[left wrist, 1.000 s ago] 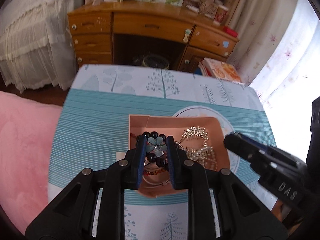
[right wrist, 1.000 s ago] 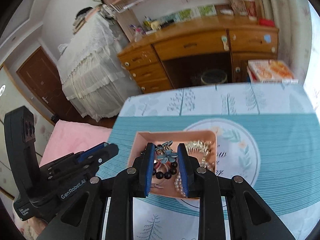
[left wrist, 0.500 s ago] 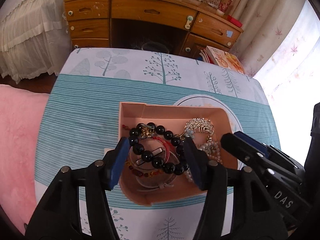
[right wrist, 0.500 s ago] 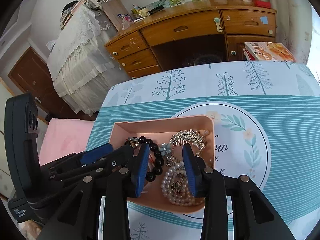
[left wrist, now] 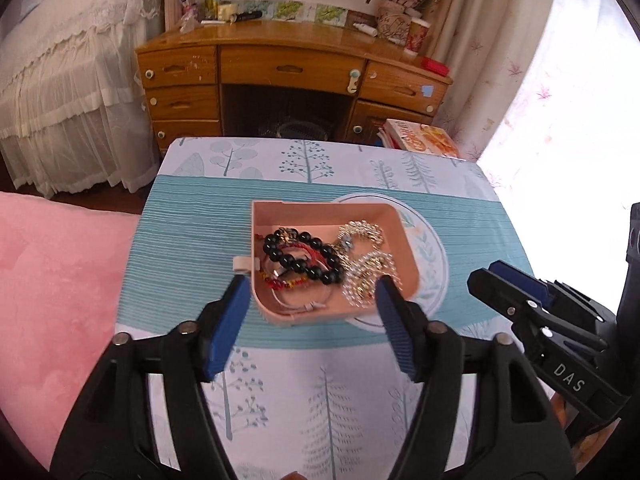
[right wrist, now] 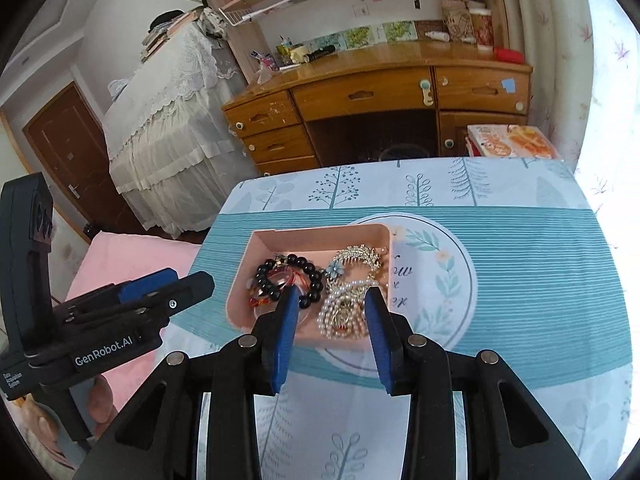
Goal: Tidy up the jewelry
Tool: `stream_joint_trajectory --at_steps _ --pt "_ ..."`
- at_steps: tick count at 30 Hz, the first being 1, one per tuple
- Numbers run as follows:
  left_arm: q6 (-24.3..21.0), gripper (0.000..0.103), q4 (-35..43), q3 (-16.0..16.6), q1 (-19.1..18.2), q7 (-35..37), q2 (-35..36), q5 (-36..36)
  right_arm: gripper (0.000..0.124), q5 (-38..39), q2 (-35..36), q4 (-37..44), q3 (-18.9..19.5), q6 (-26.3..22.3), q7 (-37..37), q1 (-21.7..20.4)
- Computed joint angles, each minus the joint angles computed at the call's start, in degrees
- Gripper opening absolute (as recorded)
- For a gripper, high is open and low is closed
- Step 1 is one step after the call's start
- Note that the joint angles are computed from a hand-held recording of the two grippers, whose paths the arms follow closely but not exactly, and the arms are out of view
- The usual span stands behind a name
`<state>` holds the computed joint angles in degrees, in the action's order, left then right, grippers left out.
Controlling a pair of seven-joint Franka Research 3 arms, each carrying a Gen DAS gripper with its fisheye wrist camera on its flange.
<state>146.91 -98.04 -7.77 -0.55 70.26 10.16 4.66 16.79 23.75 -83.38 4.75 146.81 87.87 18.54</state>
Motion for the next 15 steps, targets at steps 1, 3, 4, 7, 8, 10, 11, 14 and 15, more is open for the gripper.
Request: stream_joint_trajectory --at_steps 1,3,4,7,8,10,11,14,15 --pt "0.7 0.071 -2.2 0.0 -0.4 -0.7 -2.1 1.0 0.035 -0.1 -2.4 -3.0 0.0 1.3 -0.4 0.1" --pt "2.0 0.071 -6.1 0.0 -1.4 -2.7 -6.2 4.0 0.035 -0.2 -6.5 -8.1 0.0 3.4 -1.2 0.1" --pt "2.6 0.072 -8.1 -0.1 -1.9 -3.6 -8.2 5.5 0.035 -0.5 -9.1 -11.2 0.0 4.7 -1.5 0.3" --pt "5.0 0.073 -14.1 -0.7 -2.8 -8.2 -14.5 10.7 0.035 -0.5 -15.5 -18.7 0.2 7.1 -2.5 0.4" --pt "5.9 0.073 -15.9 -1.1 -2.8 -10.3 -16.4 12.6 0.035 -0.7 -17.7 -21.4 0.2 8.0 -2.6 0.4" --pt "6.2 0.075 -19.0 -2.0 -2.9 -14.9 -19.9 15.8 0.035 -1.0 -22.1 -26.4 0.3 9.8 -2.6 0.5" --pt "6.5 0.076 -20.8 -2.4 -2.9 -16.6 -21.8 16.7 0.035 -0.7 -24.2 -28.7 0.4 10.5 -2.9 0.5" --pt "6.2 0.080 -25.3 -4.4 -2.4 -22.9 -26.9 20.8 0.044 -0.4 -31.6 -36.7 0.8 12.6 -1.4 0.3" --pt "6.3 0.082 -26.9 -5.2 -2.2 -24.9 -28.6 22.3 0.050 -0.6 -33.7 -38.8 1.0 12.8 -0.4 0.1"
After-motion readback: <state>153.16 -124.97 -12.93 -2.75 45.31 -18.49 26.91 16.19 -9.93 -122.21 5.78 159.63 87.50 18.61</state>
